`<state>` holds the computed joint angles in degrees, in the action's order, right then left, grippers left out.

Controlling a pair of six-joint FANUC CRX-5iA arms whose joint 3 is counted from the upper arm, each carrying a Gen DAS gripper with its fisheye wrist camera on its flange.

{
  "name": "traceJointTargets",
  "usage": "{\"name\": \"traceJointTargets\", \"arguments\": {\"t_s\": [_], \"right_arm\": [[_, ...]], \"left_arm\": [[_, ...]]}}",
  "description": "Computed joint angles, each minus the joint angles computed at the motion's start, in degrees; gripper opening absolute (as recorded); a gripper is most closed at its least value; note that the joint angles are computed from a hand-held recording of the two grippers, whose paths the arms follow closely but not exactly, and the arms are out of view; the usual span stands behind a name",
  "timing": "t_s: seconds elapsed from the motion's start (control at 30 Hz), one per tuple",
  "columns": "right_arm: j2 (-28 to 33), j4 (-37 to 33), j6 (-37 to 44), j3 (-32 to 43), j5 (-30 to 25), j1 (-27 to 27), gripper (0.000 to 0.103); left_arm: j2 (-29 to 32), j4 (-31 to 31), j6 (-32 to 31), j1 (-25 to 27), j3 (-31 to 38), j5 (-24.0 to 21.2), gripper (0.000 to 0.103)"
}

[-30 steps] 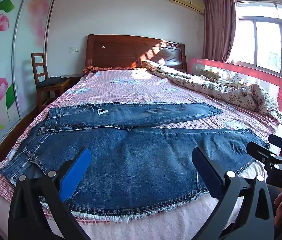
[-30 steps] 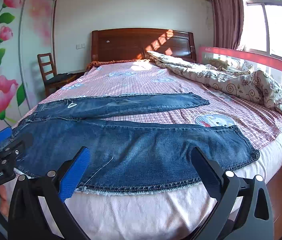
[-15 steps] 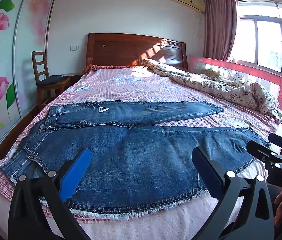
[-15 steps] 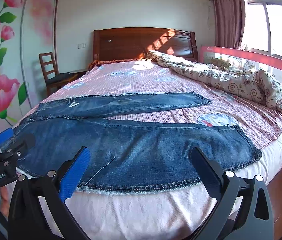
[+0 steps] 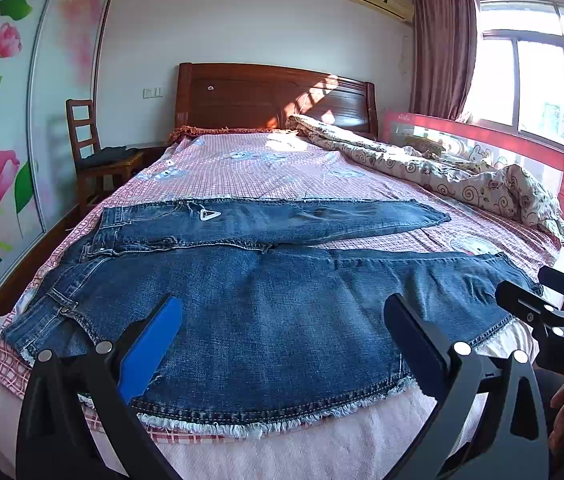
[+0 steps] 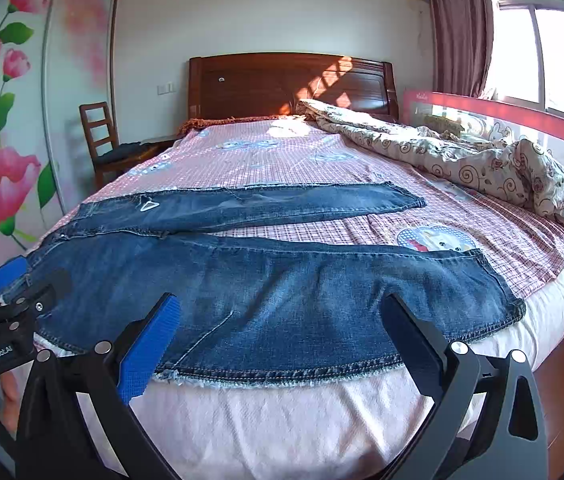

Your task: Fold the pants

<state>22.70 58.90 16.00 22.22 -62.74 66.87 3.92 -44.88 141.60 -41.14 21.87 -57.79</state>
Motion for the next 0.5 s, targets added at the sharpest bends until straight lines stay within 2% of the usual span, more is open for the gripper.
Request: {"name": "traceJointTargets", "arguments": {"t_s": [0.5], "right_arm": [[-0.2,1.4,-1.3,-1.0,1.0,-0.1,0.100]], "left_arm": [[0.2,-0.1,0.1,-0.1,0.1,-0.2,0.101]]}}
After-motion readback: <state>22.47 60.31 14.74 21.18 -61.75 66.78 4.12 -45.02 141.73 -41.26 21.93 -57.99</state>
